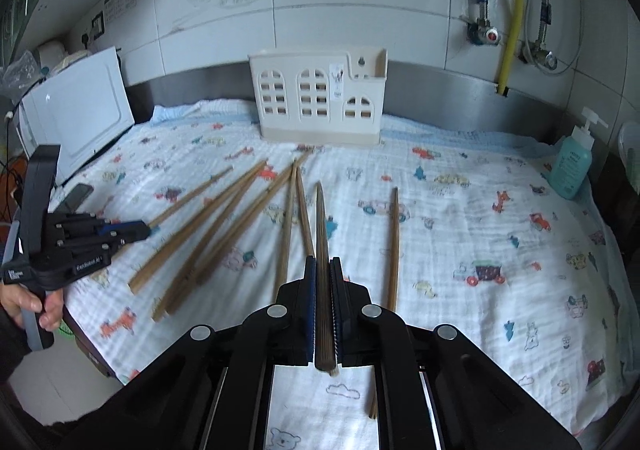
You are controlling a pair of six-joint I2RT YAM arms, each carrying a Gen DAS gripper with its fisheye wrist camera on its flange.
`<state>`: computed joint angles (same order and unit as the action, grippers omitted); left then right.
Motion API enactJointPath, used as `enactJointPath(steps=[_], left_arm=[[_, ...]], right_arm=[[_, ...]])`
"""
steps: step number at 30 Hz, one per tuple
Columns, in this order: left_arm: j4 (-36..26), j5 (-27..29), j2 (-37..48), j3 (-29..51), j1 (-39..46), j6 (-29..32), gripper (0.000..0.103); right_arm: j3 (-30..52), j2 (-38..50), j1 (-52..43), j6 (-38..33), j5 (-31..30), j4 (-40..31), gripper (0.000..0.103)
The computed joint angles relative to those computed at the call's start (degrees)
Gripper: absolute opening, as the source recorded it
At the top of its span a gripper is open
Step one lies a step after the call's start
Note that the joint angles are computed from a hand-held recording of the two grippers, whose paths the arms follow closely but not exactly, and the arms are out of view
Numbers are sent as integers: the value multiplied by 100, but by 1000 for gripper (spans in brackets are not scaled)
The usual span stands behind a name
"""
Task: Organize utensils
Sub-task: 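Close the left tool on its chopstick while the right tool closes on another, then lift the left tool's chopstick toward the white holder while the right tool carries its own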
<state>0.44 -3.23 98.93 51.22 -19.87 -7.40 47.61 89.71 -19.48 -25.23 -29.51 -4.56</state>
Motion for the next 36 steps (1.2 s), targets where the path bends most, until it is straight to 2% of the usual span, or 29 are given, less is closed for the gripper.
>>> enactJointPath(steps=[12,19,24,28,36], left_arm=[[-89,481,-525,219,222,-133,5],[-249,352,-447,768,267,116,5],[-538,467,-351,1362,322,233,5],[-842,532,-238,2018,313,374,5],[-1516,417,395,3919,246,616,5]], right_arm=[[450,-318,70,404,-246,-208,7],[1209,-127,162,597,-362,-544,7],[2133,179,257,591,-388,-1016,7],[3273,642,331,580,-344,-1506,7],[5642,1771,567,923,-18,-2121,7]])
